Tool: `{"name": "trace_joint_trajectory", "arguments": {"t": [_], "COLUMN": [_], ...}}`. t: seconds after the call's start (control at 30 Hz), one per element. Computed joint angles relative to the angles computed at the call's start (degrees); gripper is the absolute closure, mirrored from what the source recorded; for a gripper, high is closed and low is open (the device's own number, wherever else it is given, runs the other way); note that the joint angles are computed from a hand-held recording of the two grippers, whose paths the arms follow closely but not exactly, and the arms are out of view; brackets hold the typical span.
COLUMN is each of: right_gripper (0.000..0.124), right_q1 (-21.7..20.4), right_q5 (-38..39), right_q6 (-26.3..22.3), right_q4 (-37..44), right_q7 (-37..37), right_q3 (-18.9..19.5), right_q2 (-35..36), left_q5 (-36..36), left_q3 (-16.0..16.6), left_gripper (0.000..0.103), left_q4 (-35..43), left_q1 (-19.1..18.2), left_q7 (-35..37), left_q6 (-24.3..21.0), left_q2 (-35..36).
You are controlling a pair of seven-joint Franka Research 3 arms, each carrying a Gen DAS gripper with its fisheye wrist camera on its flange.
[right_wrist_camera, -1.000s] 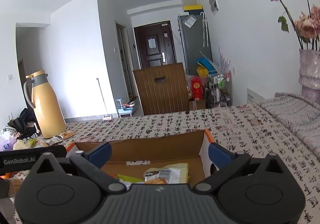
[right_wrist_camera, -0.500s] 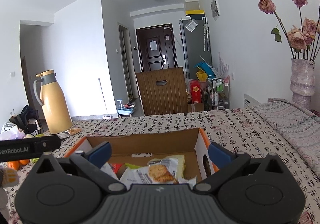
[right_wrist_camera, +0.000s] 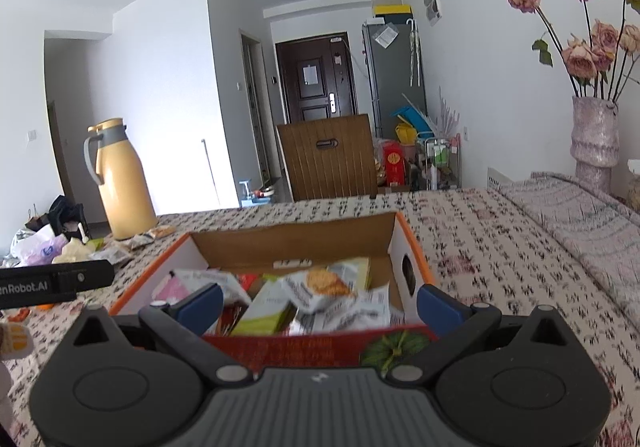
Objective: Organize snacks
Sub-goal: 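Withdraw both tools from the box back over the snack pile, then grasp the pink snack packet with the right tool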
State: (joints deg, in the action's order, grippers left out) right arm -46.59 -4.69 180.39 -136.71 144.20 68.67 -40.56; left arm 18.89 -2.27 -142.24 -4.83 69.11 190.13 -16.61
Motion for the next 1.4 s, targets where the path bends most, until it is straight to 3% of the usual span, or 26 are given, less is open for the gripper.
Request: {"name": "trace_joint_trajectory", "arguments": {"t": [0.3, 0.5, 0.8, 1.4], "right_gripper": [0.021, 0.021, 0.021, 0.021], "right_q1": [6.35, 10.18, 14.47, 12.24], "right_q5": [-0.96, -2.83, -6.28, -13.34], "right_q6": [-2.49, -4.14, -6.22, -7.69], "right_q4": [-3.51, -5.21, -6.84, -3.41], "right_q7": [0.9, 2.08, 4.69, 8.08], "right_q3": [-2.7, -4.47, -6.9, -5.28], "right_q2": [0.72, 1.92, 3.48, 8.79], "left_q5": [0.17, -0.64, -4.21, -9.66], "left_q3": [8.72, 10.98, 17.54, 22.74], "left_gripper": [0.0, 0.0, 0.0, 0.0], "left_q4": [-4.54, -7.34, -10.12, -9.44], "left_q1": [-7.95, -9.47, -14.72, -20.4], "left_q7": [3.31, 5.75, 10.29, 16.0], "left_q6": [-1.5, -2.01, -3.17, -3.44], "left_q2": [-2.43, -3.98, -6.11, -5.14]}}
